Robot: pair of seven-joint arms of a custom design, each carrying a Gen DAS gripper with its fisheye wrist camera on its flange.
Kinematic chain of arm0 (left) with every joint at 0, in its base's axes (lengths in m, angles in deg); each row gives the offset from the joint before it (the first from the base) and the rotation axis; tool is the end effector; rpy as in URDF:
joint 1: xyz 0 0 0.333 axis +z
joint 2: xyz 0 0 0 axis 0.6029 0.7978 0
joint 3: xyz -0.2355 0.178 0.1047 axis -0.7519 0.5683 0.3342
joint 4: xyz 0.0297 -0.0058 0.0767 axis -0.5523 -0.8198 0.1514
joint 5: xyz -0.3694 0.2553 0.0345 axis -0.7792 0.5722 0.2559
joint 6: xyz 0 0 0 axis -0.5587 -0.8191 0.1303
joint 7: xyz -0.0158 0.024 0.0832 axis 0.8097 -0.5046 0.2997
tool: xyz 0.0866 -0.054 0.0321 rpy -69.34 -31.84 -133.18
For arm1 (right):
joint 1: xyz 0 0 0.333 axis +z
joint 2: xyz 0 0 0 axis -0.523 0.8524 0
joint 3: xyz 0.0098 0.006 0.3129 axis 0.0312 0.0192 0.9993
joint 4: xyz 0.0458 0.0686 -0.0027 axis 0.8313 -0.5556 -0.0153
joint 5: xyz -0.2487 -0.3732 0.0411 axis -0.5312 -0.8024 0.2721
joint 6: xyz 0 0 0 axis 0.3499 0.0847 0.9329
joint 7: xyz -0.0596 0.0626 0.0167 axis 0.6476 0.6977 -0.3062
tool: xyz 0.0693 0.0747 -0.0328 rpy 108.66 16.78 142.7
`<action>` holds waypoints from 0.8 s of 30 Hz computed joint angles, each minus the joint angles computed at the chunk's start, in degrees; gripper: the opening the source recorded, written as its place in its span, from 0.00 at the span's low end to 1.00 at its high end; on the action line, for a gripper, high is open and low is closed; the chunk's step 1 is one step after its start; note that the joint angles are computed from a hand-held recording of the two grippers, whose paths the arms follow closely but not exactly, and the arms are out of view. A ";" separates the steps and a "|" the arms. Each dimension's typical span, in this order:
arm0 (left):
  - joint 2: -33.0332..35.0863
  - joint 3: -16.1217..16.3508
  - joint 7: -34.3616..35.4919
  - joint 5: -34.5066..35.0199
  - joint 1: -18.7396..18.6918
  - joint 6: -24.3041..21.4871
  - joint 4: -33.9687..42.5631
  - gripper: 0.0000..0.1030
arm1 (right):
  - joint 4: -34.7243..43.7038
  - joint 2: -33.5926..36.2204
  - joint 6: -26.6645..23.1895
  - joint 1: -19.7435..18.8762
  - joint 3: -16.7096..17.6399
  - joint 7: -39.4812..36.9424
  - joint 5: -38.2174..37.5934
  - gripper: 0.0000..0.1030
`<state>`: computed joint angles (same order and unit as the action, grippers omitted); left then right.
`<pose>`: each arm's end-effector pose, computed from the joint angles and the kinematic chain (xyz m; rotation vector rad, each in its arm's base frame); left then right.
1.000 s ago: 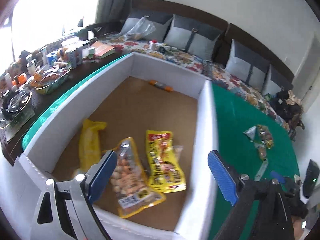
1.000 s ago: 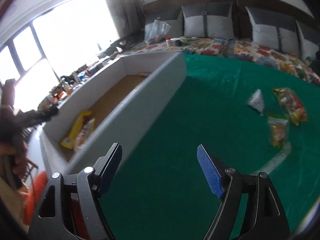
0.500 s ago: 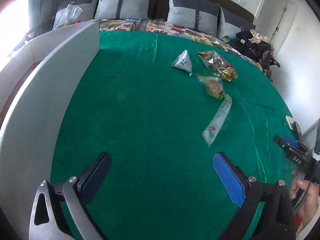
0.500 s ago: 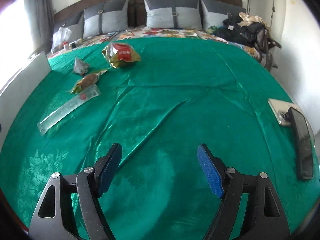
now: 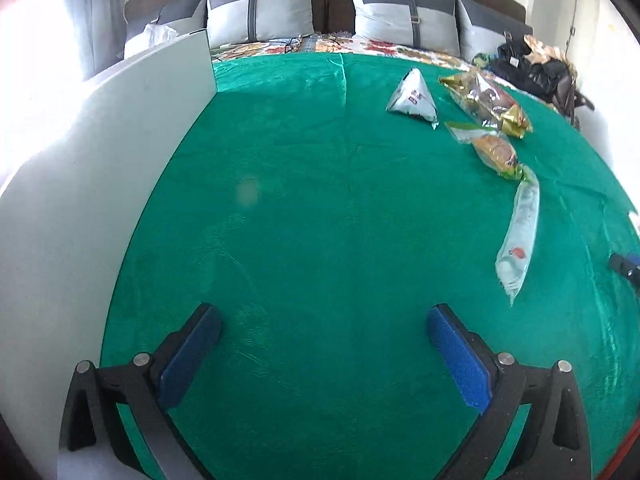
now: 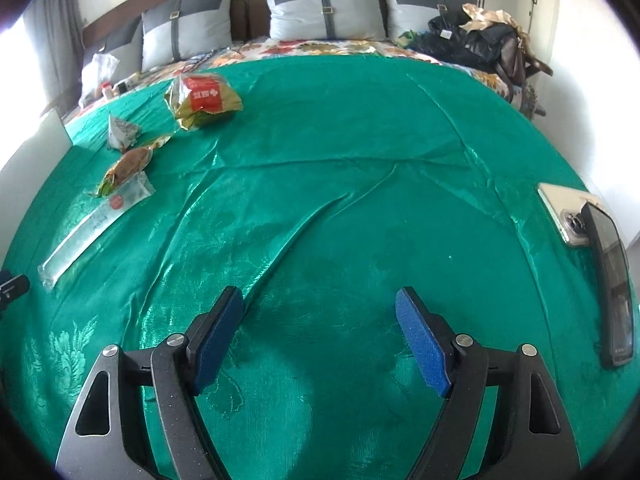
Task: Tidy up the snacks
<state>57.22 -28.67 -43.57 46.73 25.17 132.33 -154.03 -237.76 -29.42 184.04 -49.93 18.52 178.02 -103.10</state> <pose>0.4016 -0.2865 0.3231 -1.8090 1.9453 -0.6420 0.3954 0.1858 0.3078 -1.7341 1.9297 -0.6972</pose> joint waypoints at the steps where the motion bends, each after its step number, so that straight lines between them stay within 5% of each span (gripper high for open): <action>1: -0.08 0.12 0.03 -0.09 0.00 0.24 -0.13 1.00 | 0.34 0.18 -0.70 -0.10 0.36 -0.07 -0.18 0.83; 24: -0.16 0.02 -0.05 0.00 0.40 0.70 -0.38 1.00 | 0.97 1.18 -4.37 4.68 -6.02 5.82 -7.47 0.93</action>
<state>57.06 -28.64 -43.62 46.72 25.57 133.03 -154.41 -236.79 -28.24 179.67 -45.25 12.50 183.84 -110.57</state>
